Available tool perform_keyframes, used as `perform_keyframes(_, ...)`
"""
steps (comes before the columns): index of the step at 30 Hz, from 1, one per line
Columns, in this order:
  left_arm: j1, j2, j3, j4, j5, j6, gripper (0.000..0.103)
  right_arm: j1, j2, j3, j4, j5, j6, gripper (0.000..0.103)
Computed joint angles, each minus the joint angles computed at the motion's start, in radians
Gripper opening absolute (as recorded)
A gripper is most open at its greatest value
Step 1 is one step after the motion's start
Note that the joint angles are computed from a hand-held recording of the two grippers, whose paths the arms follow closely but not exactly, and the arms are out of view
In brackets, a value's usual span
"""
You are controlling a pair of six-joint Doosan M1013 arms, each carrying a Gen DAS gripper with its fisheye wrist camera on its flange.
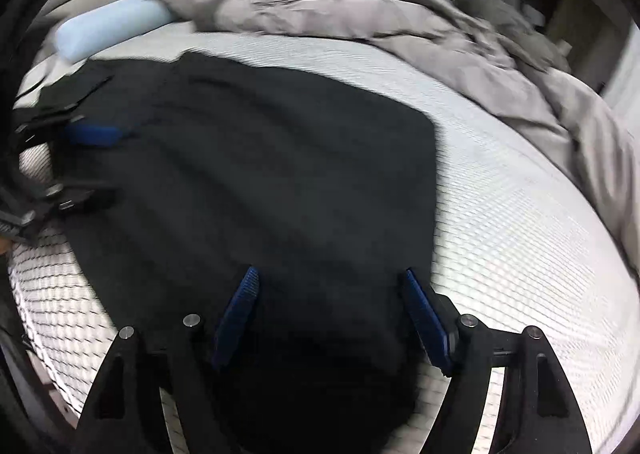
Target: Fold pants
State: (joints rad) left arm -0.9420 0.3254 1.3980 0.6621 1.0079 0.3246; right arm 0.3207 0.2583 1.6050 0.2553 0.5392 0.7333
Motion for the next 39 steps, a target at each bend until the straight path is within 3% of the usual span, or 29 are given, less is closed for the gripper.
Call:
perform_keyframes(2,-0.012,-0.032,0.039,0.030,-0.007,-0.044,0.069,-0.030,0.011,-0.016,0.031,0.032,0.031,0.079)
perform_keyframes(6,-0.038,-0.142,0.162,0.152,-0.016,-0.294,0.069,-0.098,0.024,-0.045,0.300,0.138,-0.047,0.079)
perform_keyframes(10,-0.071,-0.225,0.261,0.319,0.164,-0.682,0.081,-0.147,0.028,-0.049,0.537,0.159,-0.047,0.088)
perform_keyframes(14,-0.059,-0.293,0.342,0.276,0.267,-0.948,0.081,-0.155,0.040,-0.070,0.550,0.166,0.036,0.088)
perform_keyframes(17,-0.062,-0.346,0.405,0.230,0.267,-1.063,0.079,-0.148,0.043,-0.078,0.541,0.171,0.054,0.088)
perform_keyframes(19,-0.076,-0.376,0.451,0.241,0.233,-1.158,0.072,-0.145,0.040,-0.077,0.528,0.176,0.047,0.088)
perform_keyframes(22,-0.061,-0.396,0.481,0.214,0.160,-1.185,0.071,-0.136,0.026,-0.058,0.510,0.146,0.013,0.088)
perform_keyframes(28,-0.094,-0.394,0.476,0.189,0.138,-1.136,0.069,-0.141,0.006,-0.032,0.537,0.135,-0.067,0.088)
perform_keyframes(33,-0.090,-0.379,0.476,0.177,0.123,-1.152,0.069,-0.150,0.002,-0.028,0.528,0.134,-0.053,0.089)
perform_keyframes(38,-0.019,-0.368,0.479,0.207,0.124,-1.270,0.069,-0.150,0.006,-0.031,0.538,0.133,-0.047,0.089)
perform_keyframes(39,0.006,-0.362,0.476,0.219,0.131,-1.286,0.061,-0.150,0.008,-0.033,0.538,0.134,-0.043,0.089)
